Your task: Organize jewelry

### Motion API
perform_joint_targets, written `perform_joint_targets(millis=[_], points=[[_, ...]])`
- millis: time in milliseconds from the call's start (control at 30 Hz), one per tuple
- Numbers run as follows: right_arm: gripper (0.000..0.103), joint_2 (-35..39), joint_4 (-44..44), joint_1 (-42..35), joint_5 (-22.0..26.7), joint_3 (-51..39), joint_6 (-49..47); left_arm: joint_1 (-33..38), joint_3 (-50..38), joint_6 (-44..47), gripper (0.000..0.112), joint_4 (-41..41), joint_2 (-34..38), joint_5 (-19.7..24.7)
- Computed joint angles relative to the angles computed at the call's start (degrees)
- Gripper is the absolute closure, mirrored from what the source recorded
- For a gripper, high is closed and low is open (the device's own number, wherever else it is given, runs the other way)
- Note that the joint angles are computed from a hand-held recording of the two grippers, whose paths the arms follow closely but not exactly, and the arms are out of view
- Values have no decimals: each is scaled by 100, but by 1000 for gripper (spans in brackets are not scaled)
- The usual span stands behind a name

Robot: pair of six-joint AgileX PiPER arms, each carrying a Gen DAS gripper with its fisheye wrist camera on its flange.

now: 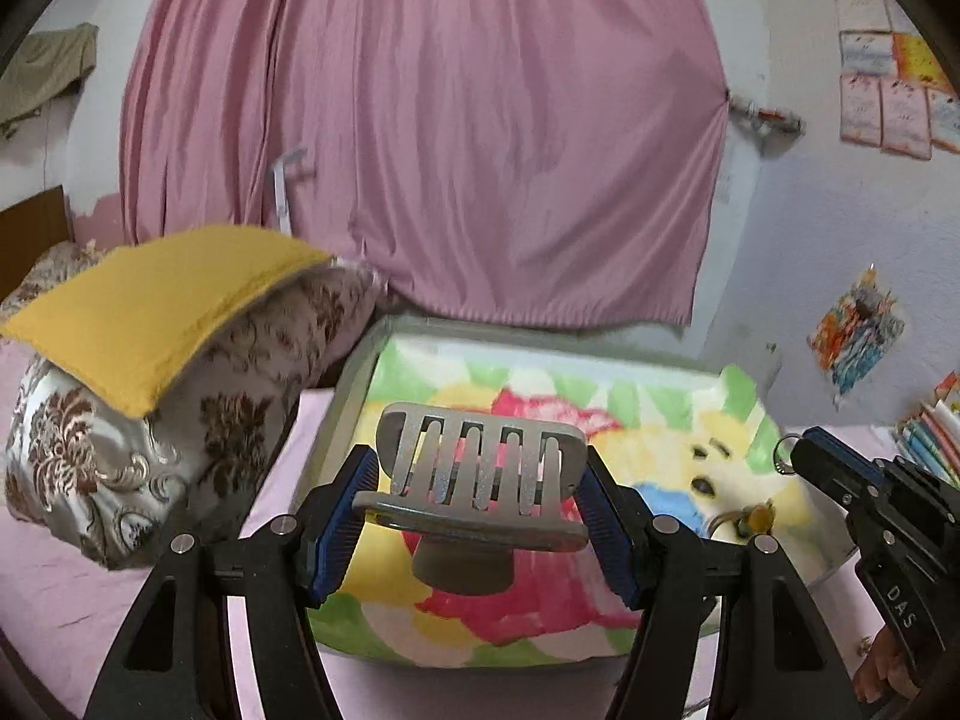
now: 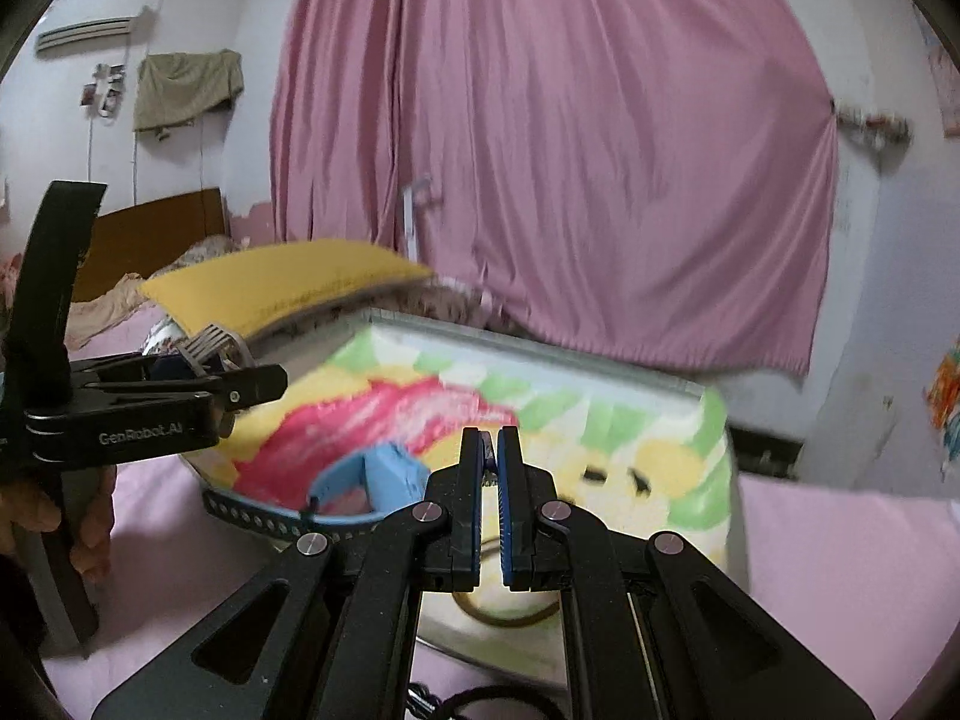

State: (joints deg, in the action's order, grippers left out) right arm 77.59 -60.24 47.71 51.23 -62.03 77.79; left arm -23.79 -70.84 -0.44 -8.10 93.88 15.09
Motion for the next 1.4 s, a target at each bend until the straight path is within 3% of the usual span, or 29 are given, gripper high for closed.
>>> perform_joint_targets(millis=[133,467,767,900,967,1067,1200,1300,1400], points=[[99,47,811,-468,-448,-16,-597,40,-283,108,49,-69,219,451],[99,304,2373,-1214,-910,-209,-1910,-99,-763,-109,49,292,565,1096],[99,384,2939,-1441,-1027,-238,-2247,39,-1127,319,48,-265,886,1646],[85,324,2828,-1425,-1058,-165,-2056,102,-1112,521,48,-551,895,1669],[73,239,2463,-1263,-989,-97,-1719,107,-1042,591,46,-645,833,1618],[72,88,1883,-982,-800,6,-1207,115,-676,688,36,-847,571,1223],[66,-208,1109,-592,-508,200,-517,103,-160,741,35,-999,168,698],[52,-461,539,-234,-239,378,-5,41,239,628,30,-895,-167,285],[37,-696,-44,315,317,523,517,-80,700,301,17,-552,-553,-187]])
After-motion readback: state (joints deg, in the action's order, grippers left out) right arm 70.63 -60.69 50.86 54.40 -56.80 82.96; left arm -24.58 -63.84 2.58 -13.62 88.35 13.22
